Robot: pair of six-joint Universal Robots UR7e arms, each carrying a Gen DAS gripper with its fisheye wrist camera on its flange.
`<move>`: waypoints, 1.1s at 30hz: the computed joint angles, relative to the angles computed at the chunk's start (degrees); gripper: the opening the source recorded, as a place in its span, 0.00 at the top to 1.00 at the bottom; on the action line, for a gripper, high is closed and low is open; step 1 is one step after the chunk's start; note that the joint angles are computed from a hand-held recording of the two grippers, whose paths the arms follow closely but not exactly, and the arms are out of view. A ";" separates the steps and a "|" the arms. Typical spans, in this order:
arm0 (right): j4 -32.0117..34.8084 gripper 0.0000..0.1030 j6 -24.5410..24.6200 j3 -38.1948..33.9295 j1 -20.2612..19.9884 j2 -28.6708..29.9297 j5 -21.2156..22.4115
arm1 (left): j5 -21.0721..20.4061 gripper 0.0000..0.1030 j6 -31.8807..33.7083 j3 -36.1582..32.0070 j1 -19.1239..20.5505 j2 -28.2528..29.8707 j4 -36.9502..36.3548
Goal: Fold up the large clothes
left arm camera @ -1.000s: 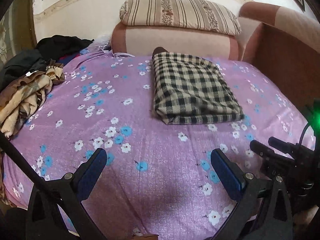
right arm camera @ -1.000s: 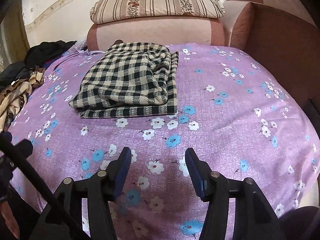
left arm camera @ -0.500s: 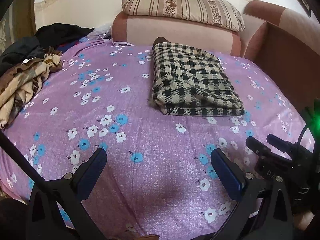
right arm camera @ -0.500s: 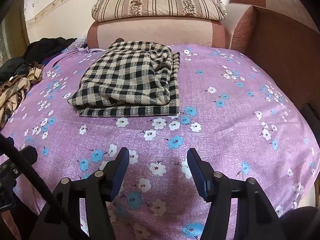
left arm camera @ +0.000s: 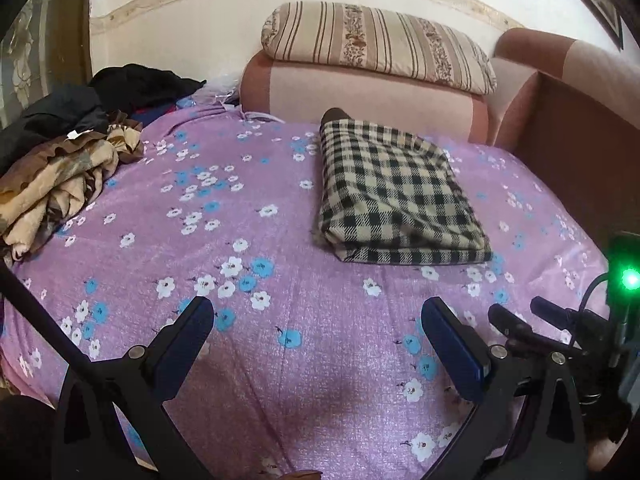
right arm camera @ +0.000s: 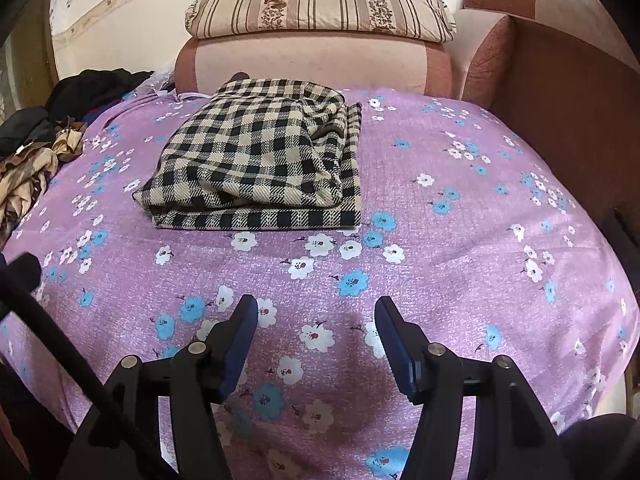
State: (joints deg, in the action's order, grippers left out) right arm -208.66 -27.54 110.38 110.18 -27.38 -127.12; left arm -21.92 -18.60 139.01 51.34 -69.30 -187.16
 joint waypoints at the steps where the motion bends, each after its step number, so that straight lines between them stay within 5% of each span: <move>1: -0.39 0.36 -0.38 -0.14 0.10 0.20 -0.31 | -0.21 0.00 -0.02 0.03 0.04 -0.16 -0.03; 14: -3.68 0.32 -4.78 -1.88 1.64 2.73 -5.85 | 2.44 0.00 -5.85 -0.42 -0.54 0.00 10.50; 33: -3.86 0.31 -5.31 -2.09 1.70 3.08 -6.43 | -2.12 0.00 -13.51 -1.63 1.34 -0.87 22.64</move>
State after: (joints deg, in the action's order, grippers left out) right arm -212.52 -32.85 108.29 111.88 -24.30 -133.54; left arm -24.05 -32.10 137.38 52.69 -70.16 -164.52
